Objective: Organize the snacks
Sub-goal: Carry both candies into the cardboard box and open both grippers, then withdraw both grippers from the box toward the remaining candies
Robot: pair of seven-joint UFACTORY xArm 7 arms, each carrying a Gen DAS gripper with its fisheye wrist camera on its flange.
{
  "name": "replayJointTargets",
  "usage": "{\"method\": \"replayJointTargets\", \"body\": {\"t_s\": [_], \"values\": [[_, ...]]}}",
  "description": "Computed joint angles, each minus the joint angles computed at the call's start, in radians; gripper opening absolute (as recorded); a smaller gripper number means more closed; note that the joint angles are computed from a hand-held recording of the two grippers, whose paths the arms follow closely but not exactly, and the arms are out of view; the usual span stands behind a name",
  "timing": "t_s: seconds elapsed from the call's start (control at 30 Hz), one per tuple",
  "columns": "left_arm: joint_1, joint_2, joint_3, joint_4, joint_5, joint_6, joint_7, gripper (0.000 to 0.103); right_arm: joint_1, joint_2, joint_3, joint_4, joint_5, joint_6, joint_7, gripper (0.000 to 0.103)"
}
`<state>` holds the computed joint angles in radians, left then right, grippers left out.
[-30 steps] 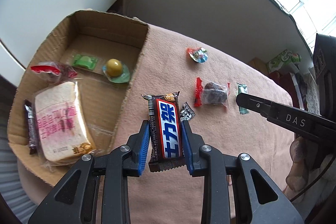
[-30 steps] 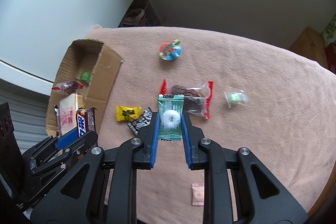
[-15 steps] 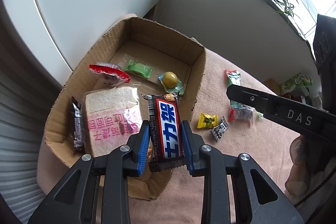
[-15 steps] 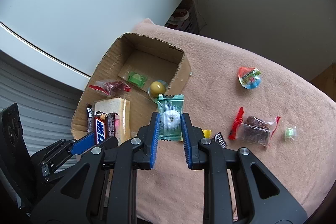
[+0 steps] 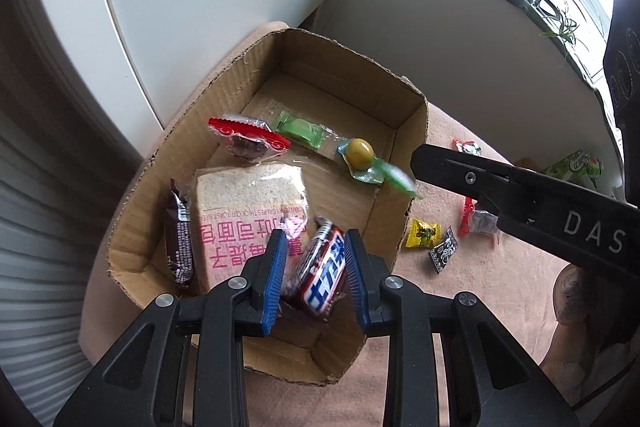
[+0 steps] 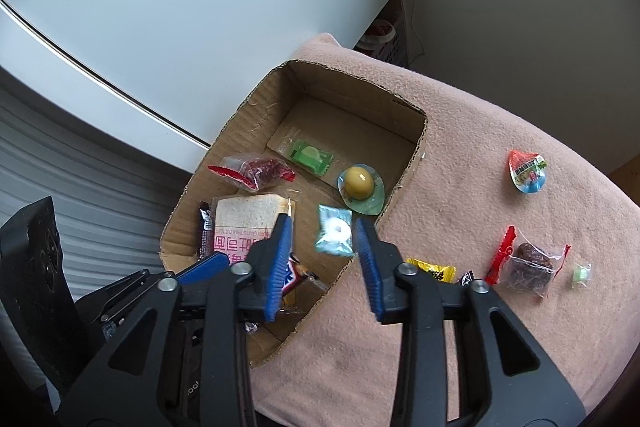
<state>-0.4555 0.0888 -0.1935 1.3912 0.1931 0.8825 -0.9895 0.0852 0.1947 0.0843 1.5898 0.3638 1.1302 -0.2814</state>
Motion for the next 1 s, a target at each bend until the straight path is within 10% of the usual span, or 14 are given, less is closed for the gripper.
{"method": "replayJointTargets", "body": {"t_s": [0.23,1.0], "values": [[-0.003,-0.008,-0.004,0.000,0.009,0.007,-0.010,0.032,-0.018,-0.040,-0.016,-0.041,0.002,-0.020,0.005,0.070],[-0.092,0.156,-0.026,0.180,-0.066,-0.025,0.153,0.032,-0.195,-0.288,-0.163,-0.378,-0.116,-0.046,-0.031,0.071]]}}
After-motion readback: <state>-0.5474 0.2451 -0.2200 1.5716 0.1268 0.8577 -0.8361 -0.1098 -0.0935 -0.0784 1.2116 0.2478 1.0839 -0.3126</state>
